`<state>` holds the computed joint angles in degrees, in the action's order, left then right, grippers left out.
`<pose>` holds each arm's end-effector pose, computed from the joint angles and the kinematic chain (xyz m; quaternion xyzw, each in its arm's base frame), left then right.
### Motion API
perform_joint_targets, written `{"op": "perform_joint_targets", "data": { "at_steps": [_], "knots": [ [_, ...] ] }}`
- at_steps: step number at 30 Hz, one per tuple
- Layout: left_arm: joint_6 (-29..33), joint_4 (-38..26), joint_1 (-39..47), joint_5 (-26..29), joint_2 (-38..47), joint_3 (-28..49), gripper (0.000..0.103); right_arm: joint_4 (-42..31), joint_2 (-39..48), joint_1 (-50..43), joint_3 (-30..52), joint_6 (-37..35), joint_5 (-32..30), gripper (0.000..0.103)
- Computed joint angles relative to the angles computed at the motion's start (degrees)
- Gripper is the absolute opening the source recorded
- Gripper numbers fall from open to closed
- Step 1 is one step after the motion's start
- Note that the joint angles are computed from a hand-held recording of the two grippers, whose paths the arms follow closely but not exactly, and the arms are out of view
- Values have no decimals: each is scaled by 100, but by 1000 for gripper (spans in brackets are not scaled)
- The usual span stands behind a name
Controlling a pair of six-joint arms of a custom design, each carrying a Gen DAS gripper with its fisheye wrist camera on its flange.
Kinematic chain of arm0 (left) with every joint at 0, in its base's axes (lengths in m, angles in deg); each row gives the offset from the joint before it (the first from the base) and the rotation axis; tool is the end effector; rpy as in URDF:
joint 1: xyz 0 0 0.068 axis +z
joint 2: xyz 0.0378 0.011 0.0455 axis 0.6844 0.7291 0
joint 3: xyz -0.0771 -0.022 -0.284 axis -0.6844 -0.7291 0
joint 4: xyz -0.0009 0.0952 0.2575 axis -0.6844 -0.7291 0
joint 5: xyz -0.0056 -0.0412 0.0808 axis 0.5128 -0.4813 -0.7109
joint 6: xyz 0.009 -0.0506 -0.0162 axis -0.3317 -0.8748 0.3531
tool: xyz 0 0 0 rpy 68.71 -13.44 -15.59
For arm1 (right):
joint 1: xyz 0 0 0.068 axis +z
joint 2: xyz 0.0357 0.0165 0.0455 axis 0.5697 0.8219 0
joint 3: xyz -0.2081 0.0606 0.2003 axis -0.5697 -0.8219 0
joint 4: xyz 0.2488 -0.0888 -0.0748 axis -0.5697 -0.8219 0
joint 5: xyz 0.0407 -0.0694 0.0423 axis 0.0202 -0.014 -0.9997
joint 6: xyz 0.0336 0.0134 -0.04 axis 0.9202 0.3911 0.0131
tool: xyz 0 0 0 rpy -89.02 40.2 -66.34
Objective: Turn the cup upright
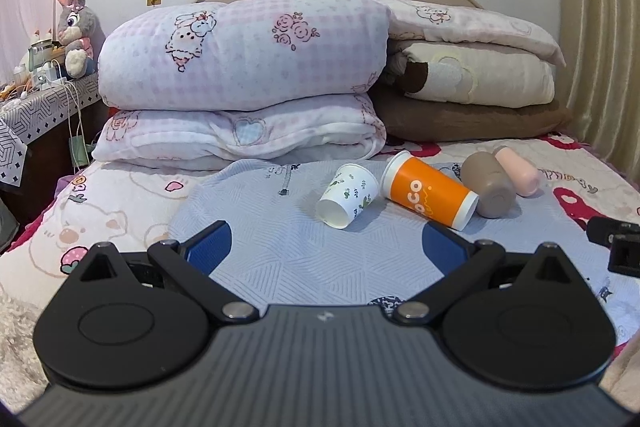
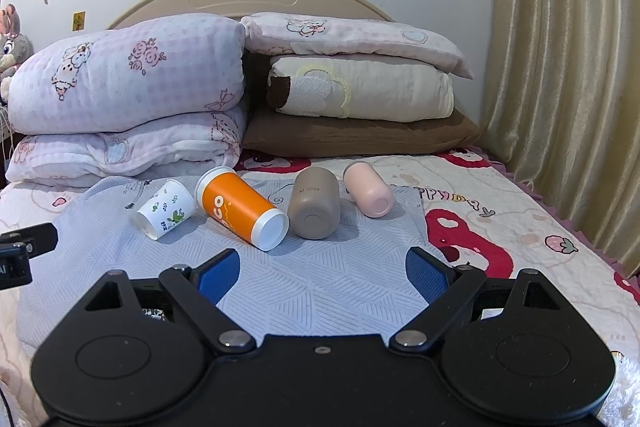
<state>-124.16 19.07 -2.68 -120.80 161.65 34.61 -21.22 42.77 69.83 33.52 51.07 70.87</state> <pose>0.2005 -0.1620 0.2120 -0.2217 0.8172 0.1369 0.5141 0.2826 0.1889 0.2325 -0.1850 0.8380 0.0690 0.5086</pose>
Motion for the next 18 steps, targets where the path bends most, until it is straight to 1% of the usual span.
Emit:
{"op": "perform_joint_targets", "data": {
  "at_steps": [18],
  "knots": [
    [-148, -62, -6, 7, -156, -166, 103, -8, -10, -4, -9, -22, 10, 92]
  ]
}}
